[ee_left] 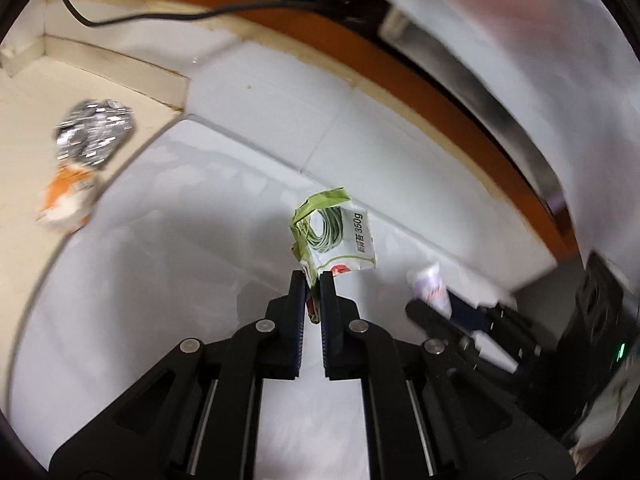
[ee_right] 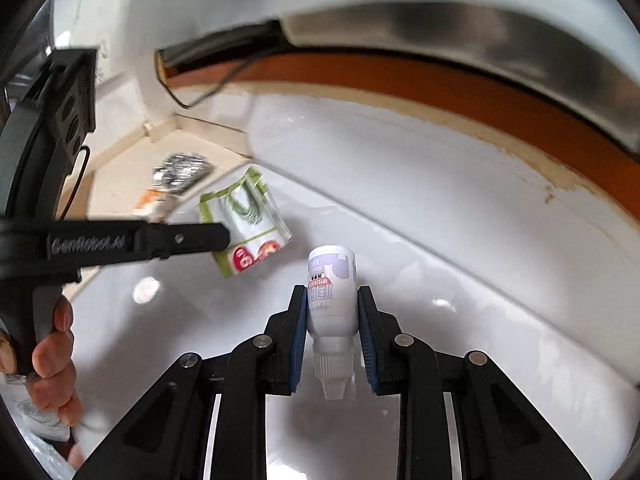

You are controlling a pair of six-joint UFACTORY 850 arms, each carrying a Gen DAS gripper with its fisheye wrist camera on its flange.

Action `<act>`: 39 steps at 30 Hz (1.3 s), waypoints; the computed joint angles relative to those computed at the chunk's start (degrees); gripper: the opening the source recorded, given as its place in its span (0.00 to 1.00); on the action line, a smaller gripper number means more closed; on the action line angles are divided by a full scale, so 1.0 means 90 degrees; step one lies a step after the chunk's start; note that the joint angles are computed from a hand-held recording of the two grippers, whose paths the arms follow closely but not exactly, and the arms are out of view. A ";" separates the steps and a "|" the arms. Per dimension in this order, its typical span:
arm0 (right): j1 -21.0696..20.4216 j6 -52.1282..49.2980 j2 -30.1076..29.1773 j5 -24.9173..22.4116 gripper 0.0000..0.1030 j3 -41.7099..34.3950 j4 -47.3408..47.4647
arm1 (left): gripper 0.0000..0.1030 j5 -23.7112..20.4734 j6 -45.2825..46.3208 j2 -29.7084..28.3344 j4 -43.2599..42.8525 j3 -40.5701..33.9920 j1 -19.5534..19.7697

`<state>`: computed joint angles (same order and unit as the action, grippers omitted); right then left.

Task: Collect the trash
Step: 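Grasp the green snack bag with the left gripper while the right gripper holds the bottle, then carry the snack bag and bottle down over the bin and open both grippers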

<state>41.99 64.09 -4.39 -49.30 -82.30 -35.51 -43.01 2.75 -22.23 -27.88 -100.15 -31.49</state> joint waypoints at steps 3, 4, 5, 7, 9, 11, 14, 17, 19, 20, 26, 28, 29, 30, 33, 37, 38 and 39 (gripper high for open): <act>0.0500 0.0627 0.0168 -0.0053 0.23 0.0059 -0.0227 | 0.04 0.0057 0.0450 0.0782 -0.0061 0.0864 0.0066; 0.0625 0.0769 0.0151 -0.0093 0.23 0.0004 -0.0277 | 0.04 0.0053 0.0552 0.1062 -0.0027 0.1153 0.0087; 0.0807 0.0978 0.0167 -0.0134 0.23 -0.0006 -0.0345 | 0.04 -0.0071 0.0912 0.1330 -0.0213 0.1399 0.0350; 0.1162 0.1398 0.0158 -0.0229 0.23 -0.0057 -0.0514 | 0.04 -0.0213 0.1271 0.1901 -0.0389 0.1901 0.0577; 0.1486 0.1783 0.0130 -0.0261 0.23 -0.0111 -0.0689 | 0.04 -0.0266 0.1543 0.2468 -0.0438 0.2410 0.0749; 0.1860 0.2220 0.0020 -0.0339 0.23 -0.0264 -0.0901 | 0.04 -0.0406 0.1669 0.3018 -0.0385 0.2775 0.0885; 0.2391 0.2698 -0.0189 -0.0488 0.23 -0.0541 -0.1217 | 0.04 -0.0679 0.1887 0.3970 -0.0321 0.3374 0.1151; 0.2884 0.3139 -0.0451 -0.0578 0.23 -0.0868 -0.1572 | 0.04 -0.0769 0.1920 0.4685 -0.0130 0.3795 0.1375; 0.3183 0.3496 -0.0621 -0.0605 0.23 -0.1032 -0.1774 | 0.04 -0.0866 0.1994 0.5148 -0.0157 0.4130 0.1628; 0.3289 0.3574 -0.0696 -0.0645 0.23 -0.1118 -0.1806 | 0.04 -0.0954 0.2052 0.5336 -0.0227 0.4276 0.1807; 0.3781 0.3649 -0.1492 -0.0726 0.23 -0.1847 -0.1521 | 0.04 -0.1167 0.2344 0.6442 -0.0157 0.5281 0.2698; 0.3842 0.3451 -0.1787 -0.0620 0.23 -0.2075 -0.1252 | 0.04 -0.1125 0.2318 0.6671 -0.0006 0.5573 0.2800; 0.3892 0.3327 -0.1971 -0.0611 0.23 -0.2225 -0.1109 | 0.04 -0.1132 0.2317 0.6776 0.0042 0.5745 0.2866; 0.3922 0.3226 -0.2131 -0.0550 0.23 -0.2338 -0.0954 | 0.04 -0.1183 0.2321 0.6900 0.0080 0.5934 0.2973; 0.3893 0.2918 -0.2487 -0.0282 0.23 -0.2487 -0.0455 | 0.04 -0.1265 0.2275 0.7127 0.0245 0.6397 0.3182; 0.3841 0.2485 -0.2875 -0.0159 0.23 -0.2531 0.0001 | 0.04 -0.1280 0.2260 0.7242 0.0421 0.6896 0.3370; 0.3821 0.2478 -0.2914 -0.0058 0.23 -0.2455 0.0098 | 0.04 -0.1268 0.2251 0.7244 0.0453 0.6970 0.3397; 0.3797 0.2500 -0.2955 0.0086 0.23 -0.2351 0.0214 | 0.04 -0.1257 0.2254 0.7239 0.0489 0.7099 0.3460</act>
